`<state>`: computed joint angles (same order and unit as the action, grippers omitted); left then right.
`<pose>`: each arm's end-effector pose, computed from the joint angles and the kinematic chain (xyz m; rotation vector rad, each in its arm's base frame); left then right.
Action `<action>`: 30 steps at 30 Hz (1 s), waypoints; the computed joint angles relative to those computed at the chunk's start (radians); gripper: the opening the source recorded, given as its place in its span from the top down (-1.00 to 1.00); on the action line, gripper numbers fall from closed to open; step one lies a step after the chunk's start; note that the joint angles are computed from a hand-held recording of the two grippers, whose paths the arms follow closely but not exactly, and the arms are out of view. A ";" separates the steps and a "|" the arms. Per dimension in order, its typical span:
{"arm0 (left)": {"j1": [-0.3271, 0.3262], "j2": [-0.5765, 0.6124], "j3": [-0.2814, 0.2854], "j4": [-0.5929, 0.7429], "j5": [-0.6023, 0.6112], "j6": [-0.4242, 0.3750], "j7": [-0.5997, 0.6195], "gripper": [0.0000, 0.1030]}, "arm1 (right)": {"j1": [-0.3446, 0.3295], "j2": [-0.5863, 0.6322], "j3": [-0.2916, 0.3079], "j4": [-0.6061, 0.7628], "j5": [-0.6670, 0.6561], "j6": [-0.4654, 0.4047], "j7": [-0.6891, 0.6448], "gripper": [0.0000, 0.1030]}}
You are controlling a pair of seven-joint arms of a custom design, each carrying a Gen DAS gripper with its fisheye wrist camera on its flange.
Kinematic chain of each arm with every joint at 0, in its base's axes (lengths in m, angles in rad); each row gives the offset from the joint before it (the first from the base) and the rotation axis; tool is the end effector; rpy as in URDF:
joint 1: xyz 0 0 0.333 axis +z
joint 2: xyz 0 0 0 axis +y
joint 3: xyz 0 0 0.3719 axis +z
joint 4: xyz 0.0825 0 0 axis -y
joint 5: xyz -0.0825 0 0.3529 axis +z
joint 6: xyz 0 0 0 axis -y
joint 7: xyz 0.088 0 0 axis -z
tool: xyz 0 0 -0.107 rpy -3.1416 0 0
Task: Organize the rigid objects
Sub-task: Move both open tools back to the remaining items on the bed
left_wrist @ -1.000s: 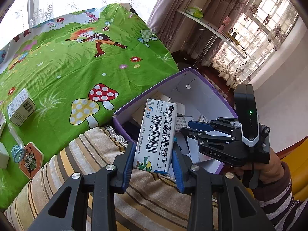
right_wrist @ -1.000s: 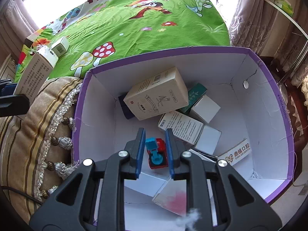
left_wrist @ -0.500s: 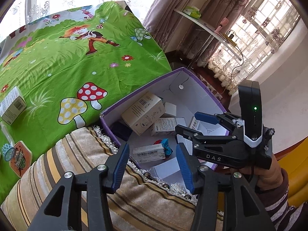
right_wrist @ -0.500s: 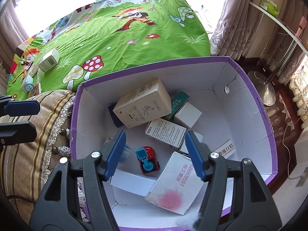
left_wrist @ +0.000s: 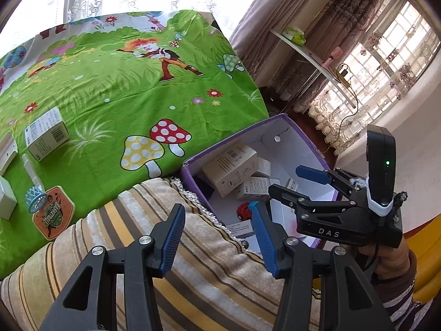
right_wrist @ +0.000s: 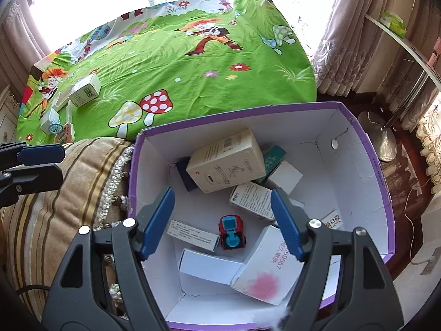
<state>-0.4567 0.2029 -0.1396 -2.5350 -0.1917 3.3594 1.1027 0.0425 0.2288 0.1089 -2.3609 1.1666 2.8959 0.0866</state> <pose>0.4283 -0.2632 0.3524 -2.1289 1.9570 -0.9100 0.5080 0.0211 0.3242 -2.2956 1.3246 -0.2588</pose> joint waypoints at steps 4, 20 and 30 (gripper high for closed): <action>-0.001 -0.038 0.023 -0.067 -0.038 0.038 0.004 -0.01 | 0.026 -0.021 0.018 -0.011 0.000 -0.005 -0.006 -0.47; 0.166 -0.192 -0.035 -0.323 -0.301 0.117 0.125 -0.01 | 0.182 -0.075 0.052 -0.019 -0.054 -0.056 0.037 -0.57; 0.288 -0.235 -0.059 -0.383 -0.314 0.095 0.182 -0.16 | 0.278 -0.051 0.078 0.005 -0.194 -0.092 0.197 -0.63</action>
<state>-0.1691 -0.0325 -0.1991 -2.9179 -0.5057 3.4547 1.2846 0.3205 0.1773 0.1867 -2.3562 0.9726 2.8039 0.2839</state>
